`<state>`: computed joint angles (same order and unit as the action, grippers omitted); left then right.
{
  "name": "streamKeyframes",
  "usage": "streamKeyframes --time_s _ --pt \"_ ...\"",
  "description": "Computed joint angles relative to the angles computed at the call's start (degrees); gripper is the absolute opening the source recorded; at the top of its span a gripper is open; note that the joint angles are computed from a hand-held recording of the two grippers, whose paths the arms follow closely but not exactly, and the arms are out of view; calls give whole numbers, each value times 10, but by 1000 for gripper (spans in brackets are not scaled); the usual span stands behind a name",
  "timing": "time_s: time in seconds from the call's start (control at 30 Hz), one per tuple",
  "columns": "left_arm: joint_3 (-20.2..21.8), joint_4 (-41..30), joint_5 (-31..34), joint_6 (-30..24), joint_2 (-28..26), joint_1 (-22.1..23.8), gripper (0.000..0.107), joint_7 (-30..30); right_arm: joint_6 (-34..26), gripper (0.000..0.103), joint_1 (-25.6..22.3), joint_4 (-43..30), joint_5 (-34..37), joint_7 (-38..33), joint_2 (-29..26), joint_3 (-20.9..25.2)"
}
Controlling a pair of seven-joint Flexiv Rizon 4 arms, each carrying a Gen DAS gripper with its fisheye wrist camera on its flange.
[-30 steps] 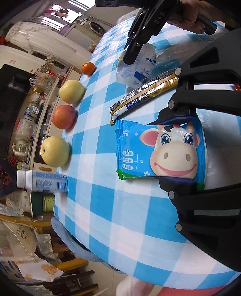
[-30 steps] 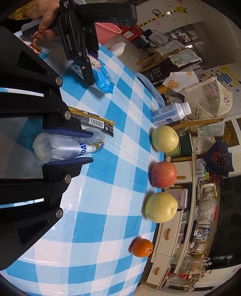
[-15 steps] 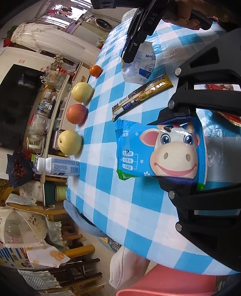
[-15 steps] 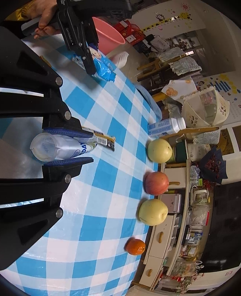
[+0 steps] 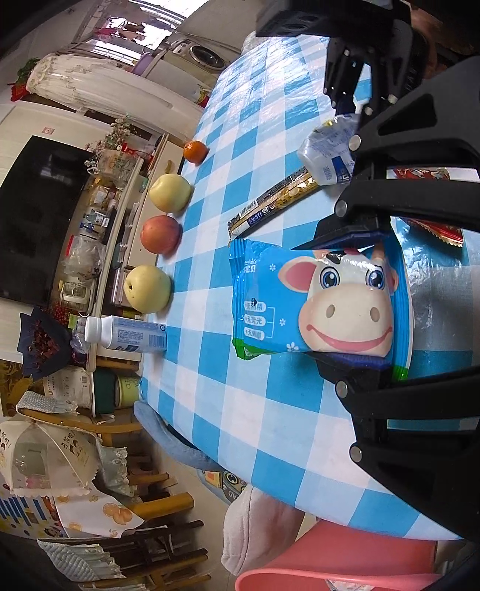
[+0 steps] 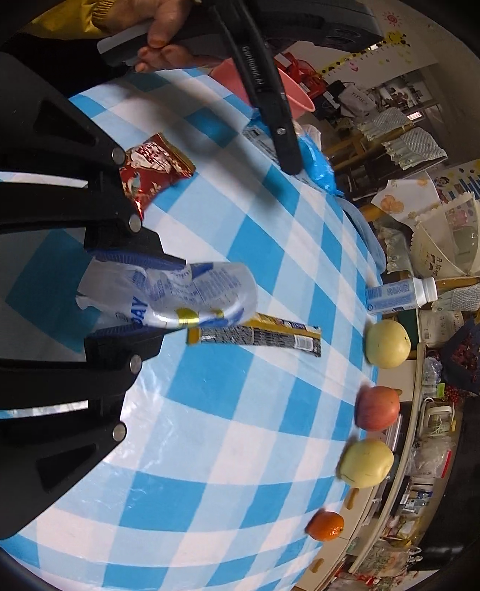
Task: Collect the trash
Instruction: 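Lift the blue pouch and clear wrapper off the table with both grippers, then carry the pouch and wrapper over the pink bucket and open both grippers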
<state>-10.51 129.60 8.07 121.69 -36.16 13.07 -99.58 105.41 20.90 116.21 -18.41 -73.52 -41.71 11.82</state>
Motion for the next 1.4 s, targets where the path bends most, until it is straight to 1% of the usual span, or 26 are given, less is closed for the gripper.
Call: streamKeyframes --time_s 0.03,0.07,0.13,0.3,0.33,0.37,0.43,0.67,0.73,0.83,0.9,1.03,1.13,1.3,1.37,1.4 --pt "-4 1 5 0 1 6 45 -2 -4 43 8 -1 1 -1 -1 -6" --pt "-7 3 8 0 1 12 45 -3 -7 44 15 -2 2 -2 -2 -10" --pt "-8 5 12 1 4 17 45 -5 4 45 46 0 18 0 -1 -36" --pt "-21 12 31 2 9 40 45 -16 14 45 66 -3 44 11 -4 -50" --pt "-21 13 33 1 10 43 45 -17 19 41 79 0 51 11 -2 -61" --pt "-25 14 37 0 11 50 45 -20 23 34 88 3 56 10 0 -68" --pt "-37 16 50 0 13 69 46 -28 28 27 109 7 69 9 4 -83" --pt "-60 26 81 5 20 110 46 -52 55 26 195 29 139 -3 22 -148" --pt "-66 29 91 9 22 122 46 -61 58 26 206 33 154 -6 30 -153" --pt "-77 33 110 15 26 145 46 -76 60 25 241 37 180 -16 41 -180" --pt "-79 36 118 18 29 155 46 -85 64 25 256 38 193 -22 49 -187" --pt "-79 44 133 29 39 175 46 -107 66 25 273 31 204 -33 64 -183" --pt "-74 53 146 43 49 192 46 -126 70 25 266 15 195 -36 74 -156" --pt "-50 69 163 60 72 218 46 -163 60 25 225 -35 142 -25 71 -81" --pt "-28 80 160 69 83 225 46 -178 48 25 199 -67 107 -12 58 -39" --pt "-18 84 159 70 88 230 46 -186 43 25 192 -80 93 -5 52 -26"
